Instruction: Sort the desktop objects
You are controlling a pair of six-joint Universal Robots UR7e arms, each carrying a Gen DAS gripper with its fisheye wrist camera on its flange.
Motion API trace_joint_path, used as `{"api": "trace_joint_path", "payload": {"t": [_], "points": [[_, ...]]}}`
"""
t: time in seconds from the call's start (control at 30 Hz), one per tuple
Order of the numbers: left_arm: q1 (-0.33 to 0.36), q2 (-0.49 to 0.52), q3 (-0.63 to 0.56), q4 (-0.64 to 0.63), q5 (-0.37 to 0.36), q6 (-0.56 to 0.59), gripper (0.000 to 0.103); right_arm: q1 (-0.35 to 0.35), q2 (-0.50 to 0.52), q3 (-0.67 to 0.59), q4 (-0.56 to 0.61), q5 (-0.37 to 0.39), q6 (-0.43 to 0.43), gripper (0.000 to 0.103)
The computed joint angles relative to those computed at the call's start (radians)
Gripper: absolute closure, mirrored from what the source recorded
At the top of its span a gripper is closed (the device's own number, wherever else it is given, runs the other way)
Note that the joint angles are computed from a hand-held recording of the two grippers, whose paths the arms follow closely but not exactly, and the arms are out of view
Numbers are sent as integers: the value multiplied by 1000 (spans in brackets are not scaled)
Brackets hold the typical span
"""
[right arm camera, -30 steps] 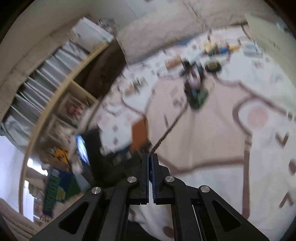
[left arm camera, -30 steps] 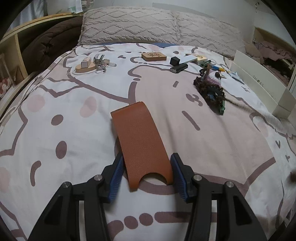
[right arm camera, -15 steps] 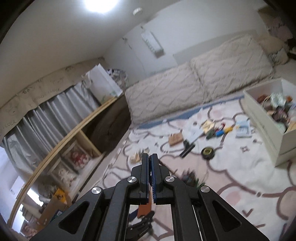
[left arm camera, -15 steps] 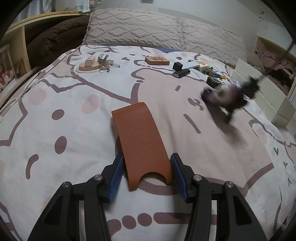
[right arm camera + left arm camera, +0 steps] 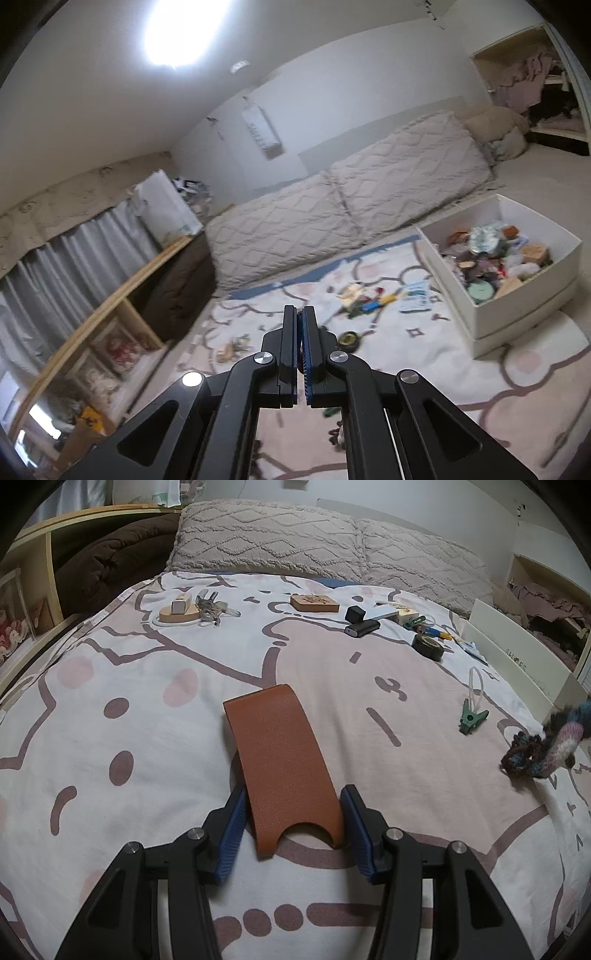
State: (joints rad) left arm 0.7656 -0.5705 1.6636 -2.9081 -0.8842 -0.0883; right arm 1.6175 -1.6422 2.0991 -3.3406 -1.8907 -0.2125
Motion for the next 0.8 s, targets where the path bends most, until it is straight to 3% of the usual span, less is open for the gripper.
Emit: {"api": "trace_joint_path", "payload": {"t": [0.33,0.43,0.57,0.67,0.8], "points": [[-3,4,1,-10,8,9,52,-151,95,7,167,-51,138,99],[-4,6,1,-14,17,20,52,-192,112,17,217,-36,167,99],[0,-5,6,-6,-4,11,52,-210,124,34,241,-61,156,99],[4,-14,14,-5,-21,13,52,-200,130,47,207,-127,145,99],[5,-31,19,28,-34,29,52,-201,130,57,172,-140,134,98]]}}
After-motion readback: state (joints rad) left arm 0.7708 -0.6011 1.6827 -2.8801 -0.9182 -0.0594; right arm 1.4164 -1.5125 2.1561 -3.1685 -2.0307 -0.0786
